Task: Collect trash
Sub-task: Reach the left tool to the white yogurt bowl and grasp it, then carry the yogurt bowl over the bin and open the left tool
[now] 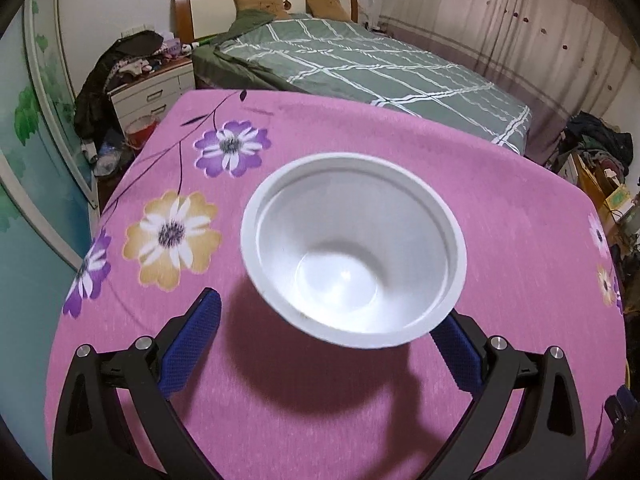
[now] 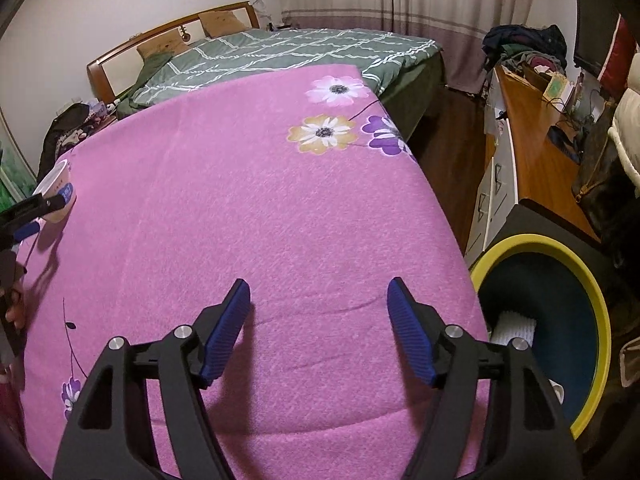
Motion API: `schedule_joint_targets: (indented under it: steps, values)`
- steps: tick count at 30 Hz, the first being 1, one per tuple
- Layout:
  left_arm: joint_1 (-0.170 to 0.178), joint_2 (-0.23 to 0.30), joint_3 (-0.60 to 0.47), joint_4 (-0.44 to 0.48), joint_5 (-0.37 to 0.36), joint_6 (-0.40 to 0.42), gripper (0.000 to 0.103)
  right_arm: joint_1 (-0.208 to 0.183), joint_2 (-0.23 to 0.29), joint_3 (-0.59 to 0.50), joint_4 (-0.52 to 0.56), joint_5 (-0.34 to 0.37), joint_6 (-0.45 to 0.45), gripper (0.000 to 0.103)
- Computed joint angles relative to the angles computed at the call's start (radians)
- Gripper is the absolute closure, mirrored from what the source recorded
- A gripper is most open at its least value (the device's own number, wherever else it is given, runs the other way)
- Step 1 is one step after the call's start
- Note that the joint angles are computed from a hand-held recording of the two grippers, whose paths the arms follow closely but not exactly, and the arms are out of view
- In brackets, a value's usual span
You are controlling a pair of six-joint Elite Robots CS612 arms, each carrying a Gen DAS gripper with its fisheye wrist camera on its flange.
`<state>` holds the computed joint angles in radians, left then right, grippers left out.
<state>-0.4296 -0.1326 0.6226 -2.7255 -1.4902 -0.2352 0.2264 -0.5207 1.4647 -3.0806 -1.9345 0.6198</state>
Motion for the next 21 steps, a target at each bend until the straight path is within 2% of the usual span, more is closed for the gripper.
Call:
schedule_joint_targets:
  steps: [7,10,12,14,18,21]
  values:
    - [0.0,0.037,-0.07,-0.01,0.021,-0.002,0.006,-0.001,0.0,0.0,-0.003,0.005,0.0,0.034]
    - [-0.002,0.053,-0.104,-0.004,0.034,0.015,0.014,-0.001,0.001,-0.001,-0.001,0.005,-0.002,0.033]
    - [-0.002,0.062,-0.123,0.006,0.031,0.019,0.024,-0.001,0.0,0.0,-0.002,0.006,-0.003,0.033]
    - [-0.001,0.068,-0.134,0.015,0.02,0.021,0.025,-0.001,0.001,-0.001,-0.002,0.006,-0.002,0.033]
    - [-0.001,0.046,-0.089,-0.014,0.009,0.031,0.026,-0.001,0.0,0.001,-0.005,0.008,-0.002,0.033]
    - [-0.004,-0.002,0.003,-0.06,-0.027,0.034,0.026,-0.001,0.001,0.001,-0.009,0.01,-0.001,0.033]
